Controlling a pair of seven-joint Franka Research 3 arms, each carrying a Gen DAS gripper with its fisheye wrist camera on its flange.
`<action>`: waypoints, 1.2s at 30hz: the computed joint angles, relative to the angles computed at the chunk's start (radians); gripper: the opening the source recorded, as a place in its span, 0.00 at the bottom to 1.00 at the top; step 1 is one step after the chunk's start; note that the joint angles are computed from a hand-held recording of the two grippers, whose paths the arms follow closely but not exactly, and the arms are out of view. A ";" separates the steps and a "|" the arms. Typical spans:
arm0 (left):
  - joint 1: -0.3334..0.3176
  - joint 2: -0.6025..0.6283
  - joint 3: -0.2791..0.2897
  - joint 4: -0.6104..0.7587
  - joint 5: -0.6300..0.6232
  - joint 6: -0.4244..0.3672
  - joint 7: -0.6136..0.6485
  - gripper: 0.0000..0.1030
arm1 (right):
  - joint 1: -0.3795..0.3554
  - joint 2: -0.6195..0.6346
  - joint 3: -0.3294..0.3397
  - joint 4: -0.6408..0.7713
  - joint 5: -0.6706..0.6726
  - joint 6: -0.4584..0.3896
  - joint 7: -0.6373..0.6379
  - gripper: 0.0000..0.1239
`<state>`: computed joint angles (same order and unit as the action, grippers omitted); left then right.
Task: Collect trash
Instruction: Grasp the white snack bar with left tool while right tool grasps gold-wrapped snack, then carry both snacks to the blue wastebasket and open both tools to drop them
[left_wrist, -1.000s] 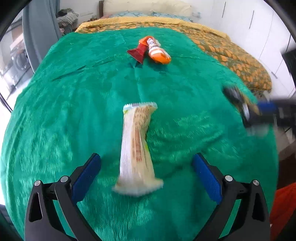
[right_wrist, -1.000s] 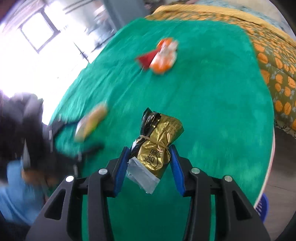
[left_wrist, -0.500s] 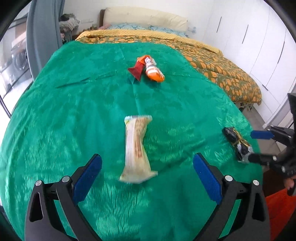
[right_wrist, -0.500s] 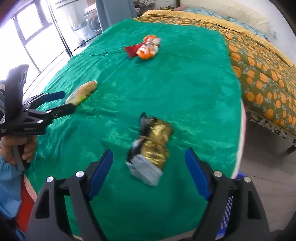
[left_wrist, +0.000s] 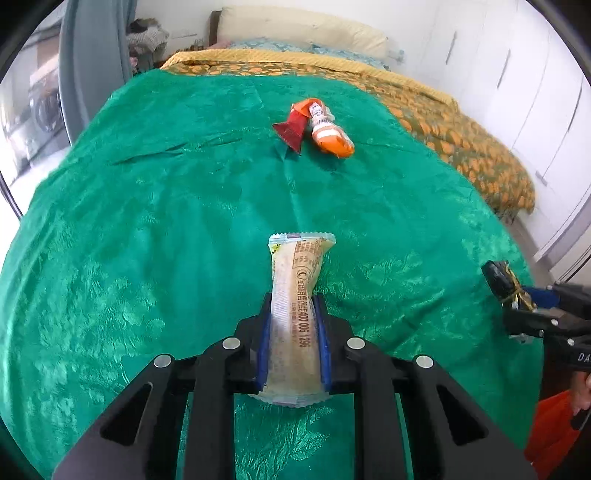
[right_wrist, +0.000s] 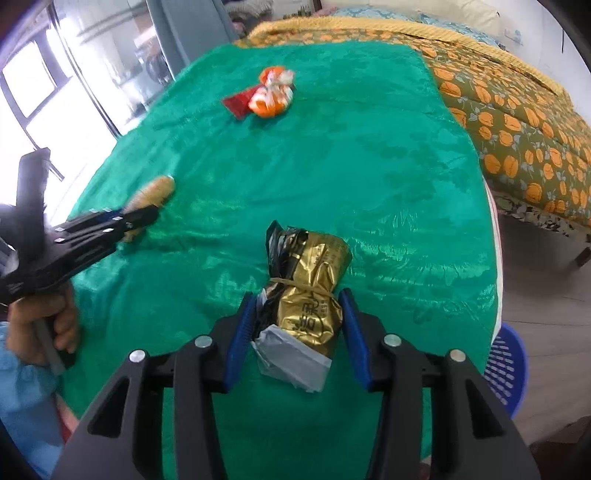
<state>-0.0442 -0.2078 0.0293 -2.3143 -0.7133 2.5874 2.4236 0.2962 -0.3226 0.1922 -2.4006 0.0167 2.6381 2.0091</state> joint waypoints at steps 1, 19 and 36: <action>0.000 -0.004 0.004 -0.001 -0.009 -0.004 0.001 0.18 | 0.006 -0.014 -0.007 -0.010 0.010 0.007 -0.012 0.36; -0.290 -0.367 -0.031 -0.199 -0.168 -0.219 -0.044 0.17 | -0.277 -0.653 -0.162 -0.470 0.087 -0.171 -0.191 0.36; -0.529 0.183 -0.325 -0.039 -0.081 0.180 -0.238 0.18 | -0.472 -0.581 -0.339 -0.590 0.297 -0.093 -0.471 0.36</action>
